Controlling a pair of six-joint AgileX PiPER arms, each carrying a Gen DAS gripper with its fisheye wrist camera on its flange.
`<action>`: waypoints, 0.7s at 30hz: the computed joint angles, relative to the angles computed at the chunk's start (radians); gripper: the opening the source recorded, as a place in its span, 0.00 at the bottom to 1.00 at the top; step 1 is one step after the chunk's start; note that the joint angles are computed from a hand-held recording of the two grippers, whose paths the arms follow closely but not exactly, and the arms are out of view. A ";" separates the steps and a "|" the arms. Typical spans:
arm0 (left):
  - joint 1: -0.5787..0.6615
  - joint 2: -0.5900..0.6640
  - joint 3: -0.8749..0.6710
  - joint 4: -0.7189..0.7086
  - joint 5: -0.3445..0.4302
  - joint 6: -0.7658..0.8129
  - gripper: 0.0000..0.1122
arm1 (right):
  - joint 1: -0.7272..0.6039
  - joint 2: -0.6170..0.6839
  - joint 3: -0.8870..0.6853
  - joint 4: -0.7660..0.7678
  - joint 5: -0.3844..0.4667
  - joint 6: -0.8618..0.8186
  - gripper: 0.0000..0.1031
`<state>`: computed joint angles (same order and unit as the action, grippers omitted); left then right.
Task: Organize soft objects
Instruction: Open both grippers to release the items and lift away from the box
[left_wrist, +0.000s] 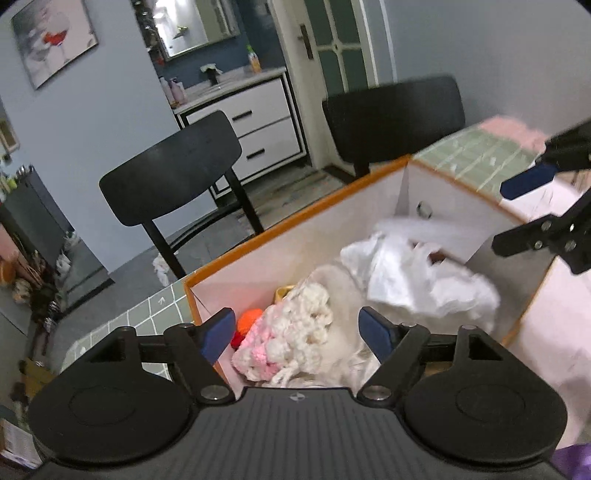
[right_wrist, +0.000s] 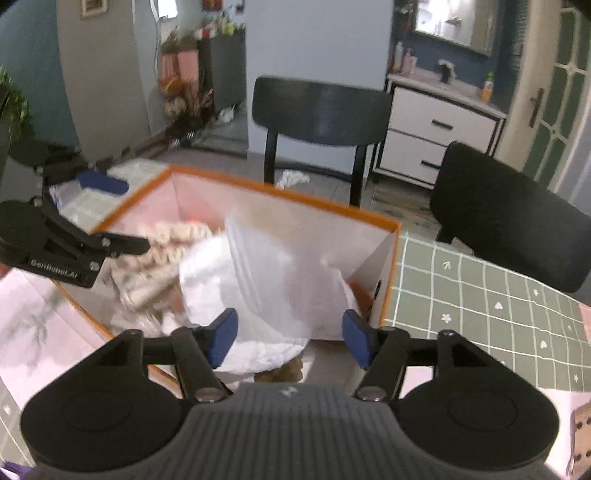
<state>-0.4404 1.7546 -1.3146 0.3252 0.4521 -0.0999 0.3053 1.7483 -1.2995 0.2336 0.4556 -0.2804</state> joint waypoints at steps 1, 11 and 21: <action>-0.002 -0.015 0.003 -0.015 0.006 0.000 0.80 | 0.002 -0.020 0.012 -0.006 -0.004 0.019 0.67; -0.026 -0.178 0.076 -0.118 0.048 -0.052 0.82 | 0.063 -0.144 0.032 -0.082 0.044 0.182 0.75; -0.072 -0.275 0.125 -0.032 0.103 -0.203 0.82 | 0.158 -0.251 0.075 -0.232 0.086 0.364 0.79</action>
